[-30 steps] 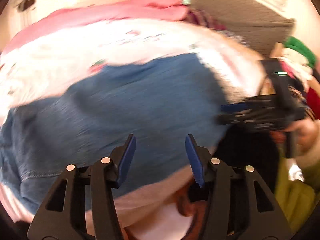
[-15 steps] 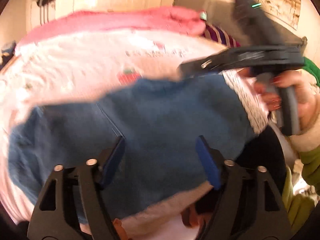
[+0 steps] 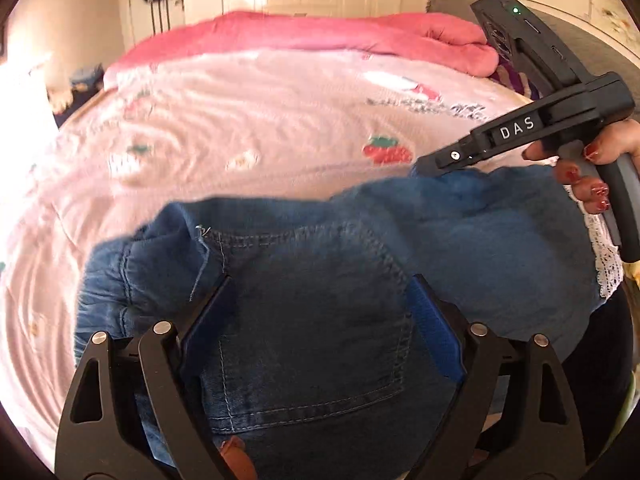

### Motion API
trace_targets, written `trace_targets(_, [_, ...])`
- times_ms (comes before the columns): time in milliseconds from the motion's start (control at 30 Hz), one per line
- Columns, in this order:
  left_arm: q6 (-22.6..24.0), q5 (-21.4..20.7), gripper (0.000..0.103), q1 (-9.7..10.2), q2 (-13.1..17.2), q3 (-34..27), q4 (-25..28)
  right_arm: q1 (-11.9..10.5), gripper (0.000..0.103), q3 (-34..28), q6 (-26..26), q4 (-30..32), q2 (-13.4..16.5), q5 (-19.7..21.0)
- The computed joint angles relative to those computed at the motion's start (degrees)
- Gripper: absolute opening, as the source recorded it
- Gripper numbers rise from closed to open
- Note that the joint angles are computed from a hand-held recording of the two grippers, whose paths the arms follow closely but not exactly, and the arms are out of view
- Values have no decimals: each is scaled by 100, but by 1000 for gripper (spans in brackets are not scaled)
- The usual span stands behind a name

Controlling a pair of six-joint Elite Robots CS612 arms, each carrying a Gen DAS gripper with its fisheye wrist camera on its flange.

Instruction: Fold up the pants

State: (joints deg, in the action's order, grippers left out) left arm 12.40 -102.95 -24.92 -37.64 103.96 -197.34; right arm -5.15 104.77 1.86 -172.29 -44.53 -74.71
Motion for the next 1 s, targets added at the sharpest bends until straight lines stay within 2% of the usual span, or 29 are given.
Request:
trace_targets(33, [7, 27, 80, -7, 13, -17, 43, -11, 7, -30, -11, -6, 42, 106])
trace_targets(67, [15, 20, 80, 13, 25, -29, 50, -6, 6, -43, -2, -73, 65, 103])
trace_targets(200, [-30, 3, 80, 55, 50, -68, 120, -48, 4, -47, 374, -769, 164, 45])
trace_targets(433, [69, 168, 80, 32, 119, -67, -73, -68, 0, -236, 446, -1065, 387, -278])
trace_targets(567, [56, 150, 80, 40, 140, -89, -108, -192, 1, 27, 537, -1599, 310, 81])
trace_targets(633, [33, 127, 80, 46, 141, -85, -136, -239, 1, 252, 593, -1967, 204, 101])
trace_targets(700, [-13, 46, 81, 67, 157, -105, -158, -338, 5, 550, 632, -2417, 73, 144])
trace_targets(767, [-91, -68, 82, 96, 154, -106, -185, -420, 26, 852, 744, -2752, -79, -69])
trace_targets(833, [-180, -285, 86, 141, 140, -80, -296, -565, 38, 1219, 871, -3246, -207, -104])
trace_targets(900, [-163, -505, 90, 172, 122, -23, -498, -658, 39, 1521, 951, -3547, -315, -305])
trace_targets(1000, [-144, -926, 92, 219, 68, 110, -886, -856, 48, 2051, 1159, -4003, -450, -662])
